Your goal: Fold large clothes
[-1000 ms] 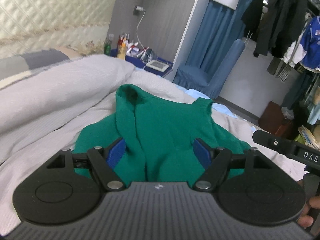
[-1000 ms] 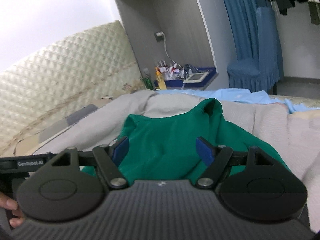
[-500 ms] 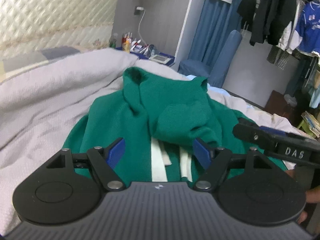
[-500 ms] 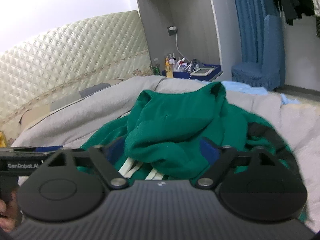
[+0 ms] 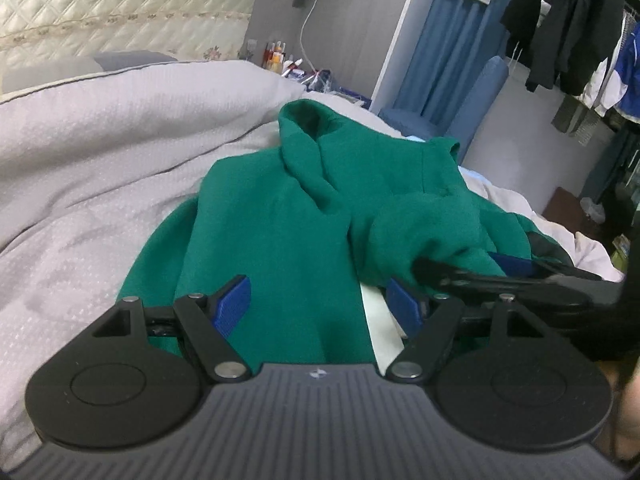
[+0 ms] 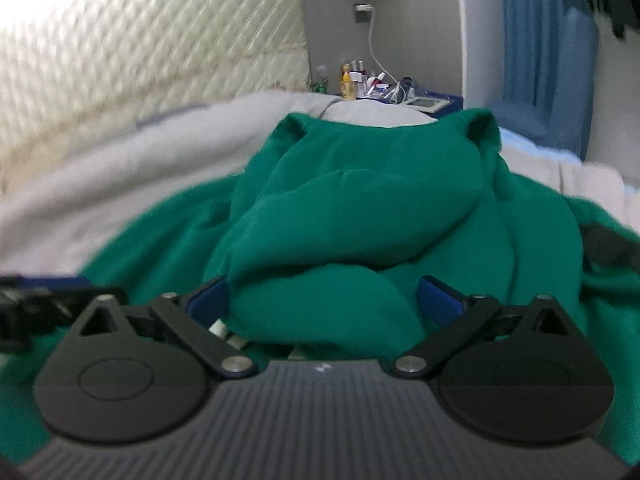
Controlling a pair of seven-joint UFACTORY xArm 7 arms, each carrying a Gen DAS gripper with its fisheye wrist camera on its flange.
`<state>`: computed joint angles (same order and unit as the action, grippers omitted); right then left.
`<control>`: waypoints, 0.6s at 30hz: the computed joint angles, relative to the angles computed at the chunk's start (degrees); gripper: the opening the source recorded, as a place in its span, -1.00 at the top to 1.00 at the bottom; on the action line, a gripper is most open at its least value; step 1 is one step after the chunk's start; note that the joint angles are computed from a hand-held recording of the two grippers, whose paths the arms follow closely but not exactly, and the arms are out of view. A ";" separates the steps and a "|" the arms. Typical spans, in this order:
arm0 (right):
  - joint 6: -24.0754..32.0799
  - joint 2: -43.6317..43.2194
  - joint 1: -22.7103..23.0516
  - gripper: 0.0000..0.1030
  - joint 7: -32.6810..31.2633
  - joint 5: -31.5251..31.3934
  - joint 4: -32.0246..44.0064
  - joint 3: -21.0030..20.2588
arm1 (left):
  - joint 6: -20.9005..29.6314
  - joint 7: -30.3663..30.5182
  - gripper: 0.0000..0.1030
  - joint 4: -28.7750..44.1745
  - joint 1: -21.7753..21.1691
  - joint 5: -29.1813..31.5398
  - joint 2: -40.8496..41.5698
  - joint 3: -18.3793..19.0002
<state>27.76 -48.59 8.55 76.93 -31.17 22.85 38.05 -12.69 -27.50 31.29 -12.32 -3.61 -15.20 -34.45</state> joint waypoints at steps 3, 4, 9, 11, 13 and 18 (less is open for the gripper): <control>-0.16 4.44 -2.46 0.15 -1.76 -0.75 2.26 -1.17 | -2.63 -0.75 -0.53 -0.11 -3.79 0.46 2.13 4.41; -0.25 5.70 -3.66 0.24 -2.48 -1.50 3.41 -1.77 | -3.38 -1.12 -0.53 -0.23 -5.94 0.46 2.55 6.43; -1.70 13.20 -14.95 0.37 -7.11 -11.16 14.73 -2.66 | -6.75 0.98 -0.53 -0.92 -9.90 -1.95 4.05 9.86; -1.30 18.93 -20.15 0.37 -7.46 -16.11 22.11 -2.30 | -8.22 0.97 -0.53 -0.73 -11.83 -1.85 5.37 11.95; 1.21 25.62 -24.95 0.37 -6.46 -22.54 29.87 -0.64 | -9.16 0.91 -0.53 -0.05 -13.18 -2.35 7.08 13.53; 9.95 43.86 -29.58 0.37 -1.85 -37.47 46.63 1.56 | -12.07 1.00 -0.53 1.64 -15.81 -3.47 11.56 16.14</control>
